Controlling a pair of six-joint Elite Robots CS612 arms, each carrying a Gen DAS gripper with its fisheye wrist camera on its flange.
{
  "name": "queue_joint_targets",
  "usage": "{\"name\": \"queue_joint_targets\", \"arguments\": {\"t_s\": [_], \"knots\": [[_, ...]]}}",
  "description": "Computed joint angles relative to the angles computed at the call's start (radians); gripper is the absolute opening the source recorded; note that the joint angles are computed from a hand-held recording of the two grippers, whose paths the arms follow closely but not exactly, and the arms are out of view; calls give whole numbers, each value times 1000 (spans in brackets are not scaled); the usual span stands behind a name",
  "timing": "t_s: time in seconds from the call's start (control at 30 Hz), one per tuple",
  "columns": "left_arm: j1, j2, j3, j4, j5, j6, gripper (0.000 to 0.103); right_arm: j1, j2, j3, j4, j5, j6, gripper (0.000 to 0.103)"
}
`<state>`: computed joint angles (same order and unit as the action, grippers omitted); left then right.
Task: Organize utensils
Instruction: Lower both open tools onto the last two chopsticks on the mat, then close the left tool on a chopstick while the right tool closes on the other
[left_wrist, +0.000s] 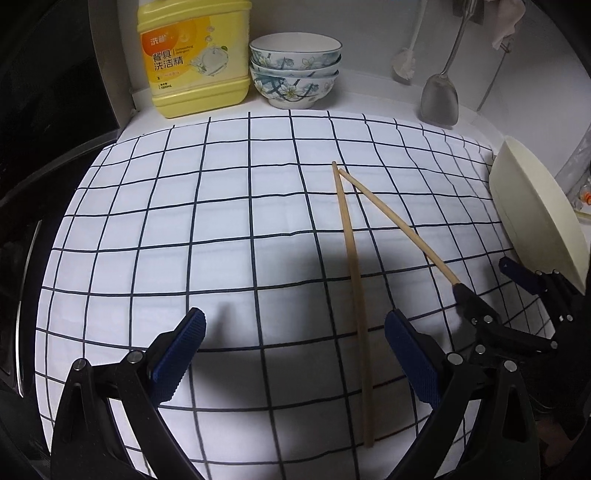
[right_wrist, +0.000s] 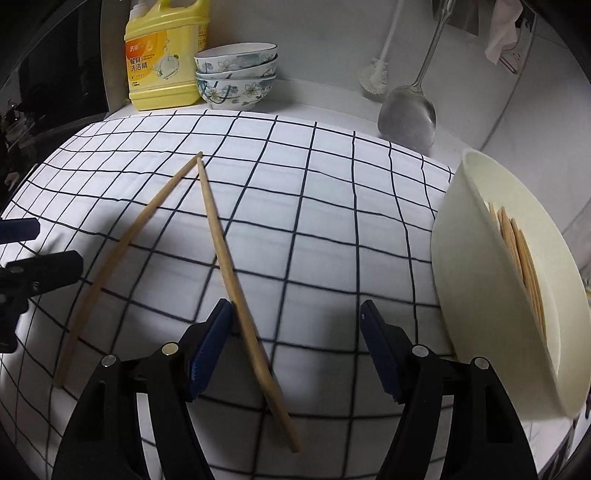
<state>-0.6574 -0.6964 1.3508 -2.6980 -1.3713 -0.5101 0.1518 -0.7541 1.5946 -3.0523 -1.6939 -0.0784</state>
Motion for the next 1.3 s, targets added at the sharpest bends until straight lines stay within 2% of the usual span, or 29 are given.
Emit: {"name": "queue_joint_targets", "arguments": {"t_s": [0.13,0.23,0.4,0.53,0.63,0.93,1.07,1.13,1.2,1.27,1.3], "knots": [[-8,12,-23,35,28,-37,96,-9,6,-2,-25,1,-40,67],[-14,19,-35,53,50,-46,96,-18,14,-7,-48,30,-77,67],[-18,26,-47,58,52,-59,96,-28,25,-31,-47,30,-111,67],[-19,35,-59,73,58,-69,96,-44,20,-29,-36,125,-157,67],[-21,42,-70,91,69,-76,96,-47,25,-35,-34,144,-200,67],[-29,63,-94,93,91,-73,93,-63,37,-58,-11,223,-207,67],[-35,66,-88,48,111,-48,81,-68,41,-67,-8,252,-230,64],[-37,67,-89,38,115,-41,73,-70,42,-69,1,282,-248,55],[-39,68,-91,33,112,-34,60,-70,42,-69,7,301,-265,42],[-39,70,-96,31,108,-27,51,-73,39,-71,30,332,-277,31],[-39,70,-97,30,107,-25,41,-74,38,-71,39,342,-276,26]]}}
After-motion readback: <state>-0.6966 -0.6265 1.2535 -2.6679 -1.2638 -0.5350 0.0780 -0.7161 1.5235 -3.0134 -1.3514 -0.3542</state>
